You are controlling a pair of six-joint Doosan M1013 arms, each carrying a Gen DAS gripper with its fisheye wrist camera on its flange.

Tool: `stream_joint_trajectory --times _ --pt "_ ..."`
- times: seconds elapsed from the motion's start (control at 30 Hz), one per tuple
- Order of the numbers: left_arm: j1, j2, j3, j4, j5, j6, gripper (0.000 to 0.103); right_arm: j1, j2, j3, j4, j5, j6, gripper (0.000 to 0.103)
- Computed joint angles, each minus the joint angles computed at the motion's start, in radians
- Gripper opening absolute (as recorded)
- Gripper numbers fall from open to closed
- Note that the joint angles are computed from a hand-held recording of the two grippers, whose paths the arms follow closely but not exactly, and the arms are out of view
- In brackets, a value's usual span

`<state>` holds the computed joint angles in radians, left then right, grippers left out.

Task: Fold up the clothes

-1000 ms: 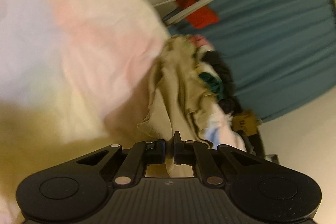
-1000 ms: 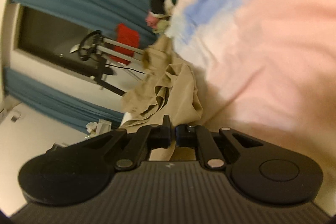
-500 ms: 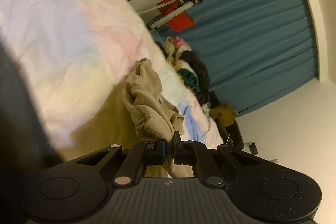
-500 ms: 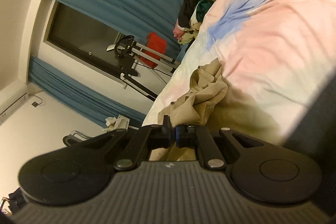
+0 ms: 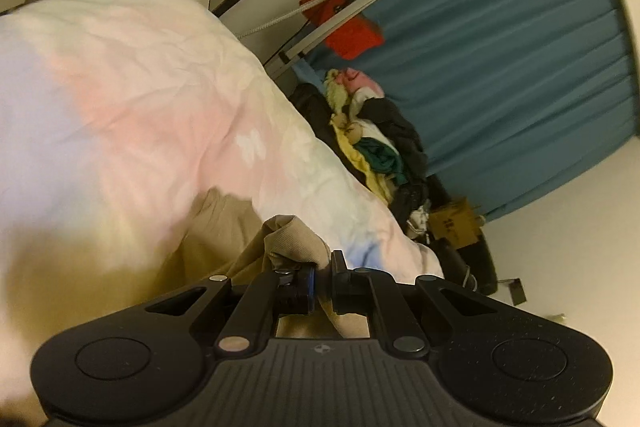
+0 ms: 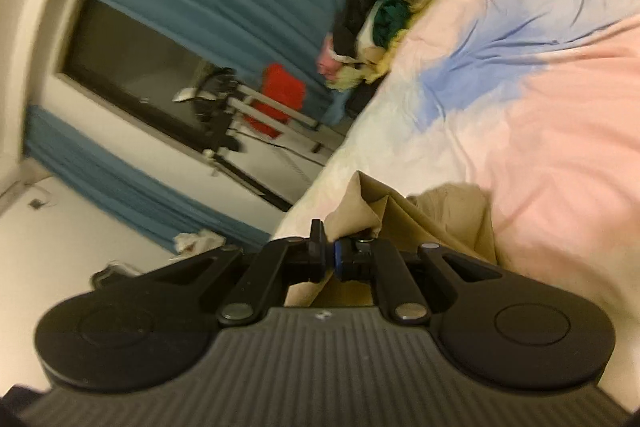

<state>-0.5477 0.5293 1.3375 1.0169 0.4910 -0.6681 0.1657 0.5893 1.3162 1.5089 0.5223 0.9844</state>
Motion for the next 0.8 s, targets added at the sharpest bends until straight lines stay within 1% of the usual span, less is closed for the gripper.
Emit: stream_joint_trajectory --times 0.13,0.17,0.23,0.27,0.3,0.37,0.4,0.43,0.47,0.5,0.53,0.57,0.6,0.63,0.7,0.73,0.77,0.8 --pt "0.047 0.081 -0.107 -0.183 0.025 0.21 0.008 0.014 0.11 -0.18 -0.263 0.017 0.283 0.008" --pt "0.054 0.096 -0.123 -0.211 0.031 0.249 0.008 0.014 0.132 -0.212 -0.314 0.033 0.325 0.008" --pt "0.063 0.106 -0.117 -0.207 0.006 0.26 0.008 0.015 0.17 -0.266 -0.399 0.063 0.404 0.01" --pt "0.068 0.111 -0.113 -0.205 -0.007 0.266 0.008 0.015 0.185 -0.282 -0.396 0.074 0.395 0.01" --pt "0.072 0.116 -0.111 -0.203 -0.019 0.272 0.009 0.013 0.191 -0.284 -0.377 0.084 0.352 0.01" --pt "0.076 0.119 -0.102 -0.19 -0.036 0.285 0.015 0.003 0.196 -0.279 -0.301 0.126 0.232 0.012" --pt "0.076 0.118 -0.097 -0.181 -0.042 0.291 0.03 -0.002 0.2 -0.277 -0.269 0.149 0.177 0.013" --pt "0.076 0.115 -0.09 -0.16 -0.049 0.287 0.047 -0.005 0.195 -0.271 -0.261 0.167 0.138 0.016" --pt "0.07 0.107 -0.075 -0.106 -0.055 0.248 0.055 -0.008 0.19 -0.265 -0.254 0.184 0.099 0.03" --pt "0.063 0.099 -0.065 -0.068 -0.049 0.237 0.057 -0.008 0.175 -0.241 -0.22 0.185 0.03 0.04" --pt "0.056 0.095 -0.065 -0.066 -0.036 0.279 0.06 -0.009 0.161 -0.217 -0.186 0.188 -0.037 0.066" --pt "0.05 0.092 -0.067 -0.074 -0.022 0.329 0.062 -0.007 0.148 -0.196 -0.157 0.186 -0.088 0.082" --pt "0.045 0.092 -0.072 -0.092 -0.008 0.385 0.067 -0.005 0.136 -0.176 -0.123 0.184 -0.137 0.084" --pt "0.041 0.094 -0.077 -0.103 0.002 0.431 0.071 -0.002 0.125 -0.157 -0.09 0.183 -0.186 0.083" --pt "0.036 0.104 -0.089 -0.127 0.016 0.506 0.072 0.011 0.102 -0.122 -0.069 0.129 -0.254 0.083" --pt "0.035 0.114 -0.102 -0.138 0.035 0.539 0.072 0.019 0.097 -0.117 -0.083 0.097 -0.289 0.081" --pt "0.034 0.124 -0.115 -0.147 0.054 0.571 0.072 0.028 0.092 -0.112 -0.097 0.064 -0.324 0.073" --pt "0.032 0.134 -0.128 -0.155 0.074 0.602 0.072 0.034 0.097 -0.121 -0.142 0.046 -0.33 0.07"
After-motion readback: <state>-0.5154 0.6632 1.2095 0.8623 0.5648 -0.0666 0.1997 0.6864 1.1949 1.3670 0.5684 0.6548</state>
